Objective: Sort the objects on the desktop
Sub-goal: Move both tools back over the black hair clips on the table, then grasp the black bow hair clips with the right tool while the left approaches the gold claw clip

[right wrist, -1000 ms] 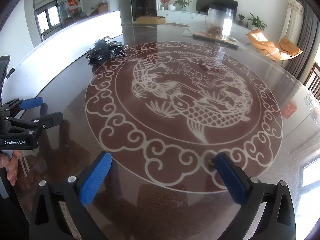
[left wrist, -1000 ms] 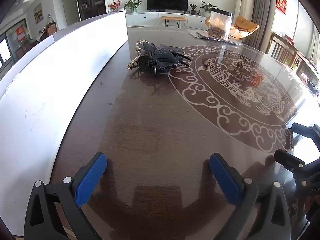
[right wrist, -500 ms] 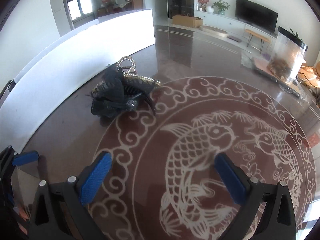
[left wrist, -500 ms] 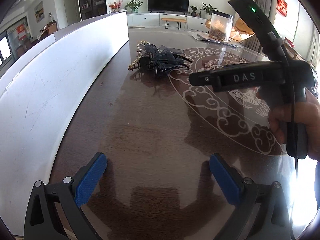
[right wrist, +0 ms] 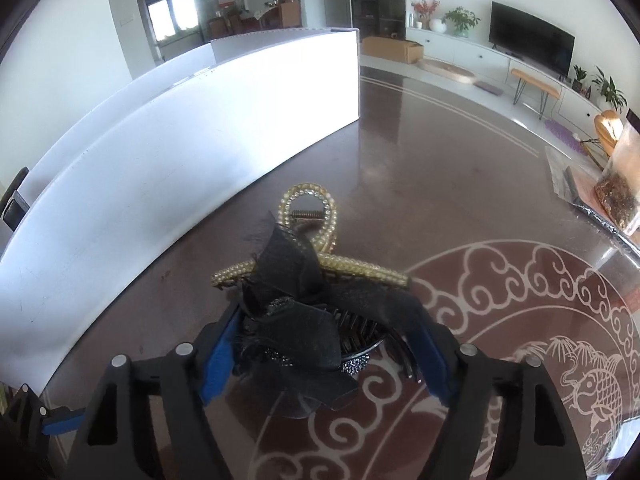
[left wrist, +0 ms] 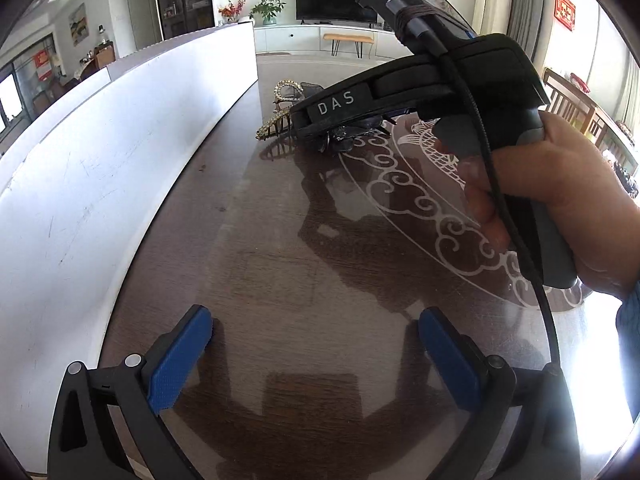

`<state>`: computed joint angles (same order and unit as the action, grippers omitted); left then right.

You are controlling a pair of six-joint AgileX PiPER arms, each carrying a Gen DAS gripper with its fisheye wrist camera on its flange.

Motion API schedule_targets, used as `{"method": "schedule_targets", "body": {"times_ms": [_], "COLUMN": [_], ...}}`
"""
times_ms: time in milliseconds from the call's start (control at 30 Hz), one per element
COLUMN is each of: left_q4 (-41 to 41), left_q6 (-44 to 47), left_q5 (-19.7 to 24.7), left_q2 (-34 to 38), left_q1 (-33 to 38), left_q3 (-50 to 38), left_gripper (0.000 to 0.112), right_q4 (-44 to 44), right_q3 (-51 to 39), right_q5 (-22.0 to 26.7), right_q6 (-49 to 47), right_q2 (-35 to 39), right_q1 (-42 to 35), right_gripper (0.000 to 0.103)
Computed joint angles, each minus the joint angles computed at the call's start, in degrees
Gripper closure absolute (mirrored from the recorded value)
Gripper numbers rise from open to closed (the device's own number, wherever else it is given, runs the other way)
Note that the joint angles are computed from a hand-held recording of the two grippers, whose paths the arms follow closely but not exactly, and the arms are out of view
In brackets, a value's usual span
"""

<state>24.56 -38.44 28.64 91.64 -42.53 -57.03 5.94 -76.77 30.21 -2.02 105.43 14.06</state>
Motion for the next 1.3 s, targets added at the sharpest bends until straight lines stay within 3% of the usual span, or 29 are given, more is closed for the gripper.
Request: {"method": "schedule_targets", "body": {"times_ms": [167,267,367,467,533,667,867,1033,1100,1167,1300], "left_q4": [-0.5,-0.7,-0.7,-4.1,-9.7,-8.5,-15.5,-20.7,-21.3,-21.6,-19.0], "left_q6": [0.7,0.9,0.9,5.3,13.2,17.6,27.2,31.2,32.9,33.1,28.3], "left_q5": [0.1,0.2,0.5,2.4,5.8,12.4,25.1,28.2,27.1,22.5,18.3], "left_q2": [0.3,0.3,0.5,3.7,8.7,18.5,34.8,41.6,42.2,40.8,37.9], "left_q1": [0.3,0.3,0.4,1.8,3.6,5.5,9.8,11.1,10.9,11.0,10.4], "left_q3": [-0.5,-0.6,-1.0,-5.5,-13.2,-29.7,-56.8,-68.0,-68.7,-66.0,-60.1], "left_gripper": [0.009,0.009,0.009,0.009,0.009,0.009,0.009,0.009,0.009,0.031,0.031], "right_q4": [-1.8,-7.7,-4.9,-3.2,-3.8,-10.4,-8.7,-7.8,-7.8,-7.8,-7.8], "right_q3": [13.4,24.7,35.6,44.1,46.7,48.0,47.8,47.1,47.0,47.0,47.1], "right_q5": [-3.5,-3.8,-3.1,-1.4,0.0,0.5,-0.7,-1.3,-1.4,-1.4,-1.4], "right_q6": [0.1,3.8,-0.3,-2.4,-1.1,8.5,6.2,4.9,5.0,4.9,5.0], "right_q2": [-10.2,-20.2,-32.0,-43.4,-48.0,-49.6,-48.2,-46.9,-46.8,-46.7,-46.8], "right_q1": [-3.9,-6.1,-9.1,-10.9,-10.6,-6.3,-7.6,-8.3,-8.3,-8.3,-8.2], "right_gripper": [0.026,0.026,0.026,0.026,0.026,0.024,0.024,0.023,0.023,0.023,0.023]}}
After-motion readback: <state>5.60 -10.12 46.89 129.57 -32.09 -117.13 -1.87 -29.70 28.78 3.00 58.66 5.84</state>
